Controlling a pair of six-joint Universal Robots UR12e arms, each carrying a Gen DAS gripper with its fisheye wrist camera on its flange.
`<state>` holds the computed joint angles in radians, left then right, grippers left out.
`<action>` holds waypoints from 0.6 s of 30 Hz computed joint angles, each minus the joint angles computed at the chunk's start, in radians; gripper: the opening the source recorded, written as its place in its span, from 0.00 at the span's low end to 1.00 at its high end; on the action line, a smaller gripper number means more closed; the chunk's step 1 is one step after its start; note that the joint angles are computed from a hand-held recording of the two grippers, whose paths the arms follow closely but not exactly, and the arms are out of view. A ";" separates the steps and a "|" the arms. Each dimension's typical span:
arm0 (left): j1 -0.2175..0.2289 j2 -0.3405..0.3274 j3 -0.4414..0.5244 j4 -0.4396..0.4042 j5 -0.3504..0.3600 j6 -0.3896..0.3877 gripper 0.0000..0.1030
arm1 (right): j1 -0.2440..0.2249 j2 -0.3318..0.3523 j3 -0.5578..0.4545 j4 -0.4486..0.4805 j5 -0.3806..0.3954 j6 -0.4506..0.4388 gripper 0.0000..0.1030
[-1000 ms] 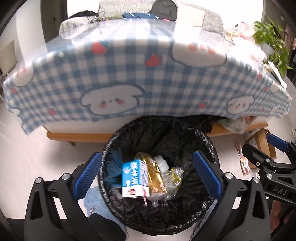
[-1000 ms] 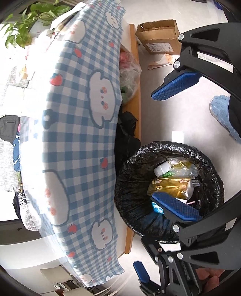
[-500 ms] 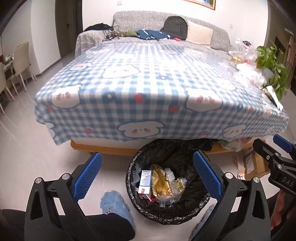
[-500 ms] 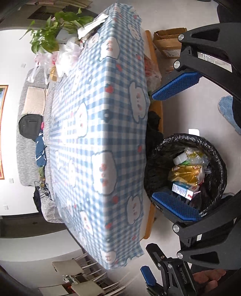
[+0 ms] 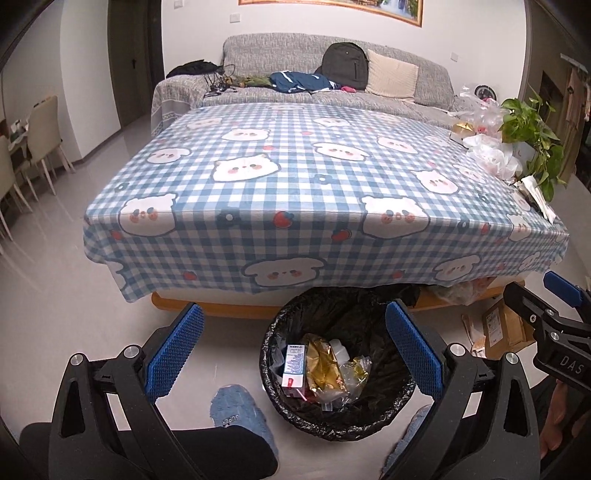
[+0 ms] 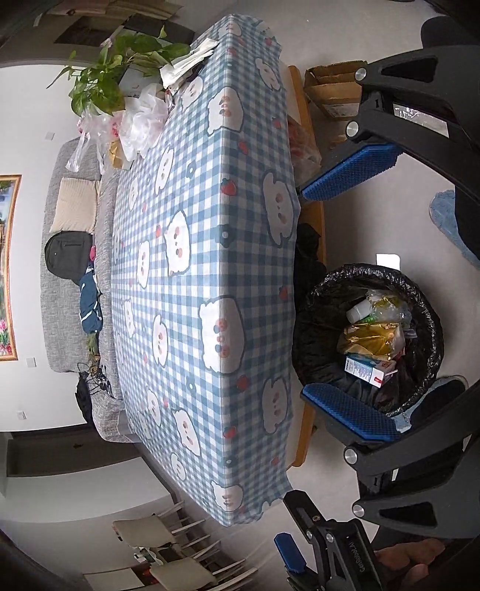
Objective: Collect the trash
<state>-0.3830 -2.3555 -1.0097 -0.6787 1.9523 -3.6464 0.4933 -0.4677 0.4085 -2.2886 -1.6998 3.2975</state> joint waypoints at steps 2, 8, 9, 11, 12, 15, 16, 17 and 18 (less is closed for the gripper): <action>0.000 -0.001 0.002 -0.003 -0.002 -0.003 0.94 | -0.001 -0.001 0.004 -0.003 0.002 -0.002 0.92; -0.001 -0.005 0.007 -0.004 -0.005 0.000 0.94 | 0.000 -0.001 0.004 -0.002 -0.003 -0.001 0.92; -0.001 -0.005 0.006 -0.003 -0.006 0.000 0.94 | 0.000 -0.001 0.004 -0.002 -0.001 -0.001 0.92; -0.001 -0.005 0.008 -0.006 -0.005 -0.001 0.94 | 0.000 -0.002 0.005 -0.003 -0.004 -0.003 0.92; -0.001 -0.005 0.007 -0.006 -0.006 -0.001 0.94 | 0.000 -0.002 0.005 -0.003 -0.003 -0.002 0.92; -0.001 -0.005 0.007 -0.005 -0.005 0.000 0.94 | 0.000 0.000 0.003 -0.001 -0.003 -0.004 0.92; -0.001 -0.005 0.007 -0.005 -0.006 -0.001 0.94 | 0.000 0.000 0.002 -0.001 -0.002 -0.003 0.92; -0.001 -0.005 0.008 -0.005 -0.005 0.000 0.94 | 0.000 0.000 0.003 -0.001 -0.001 -0.003 0.92; -0.001 -0.006 0.008 -0.005 -0.004 0.000 0.94 | 0.000 0.000 0.003 -0.001 -0.003 -0.003 0.92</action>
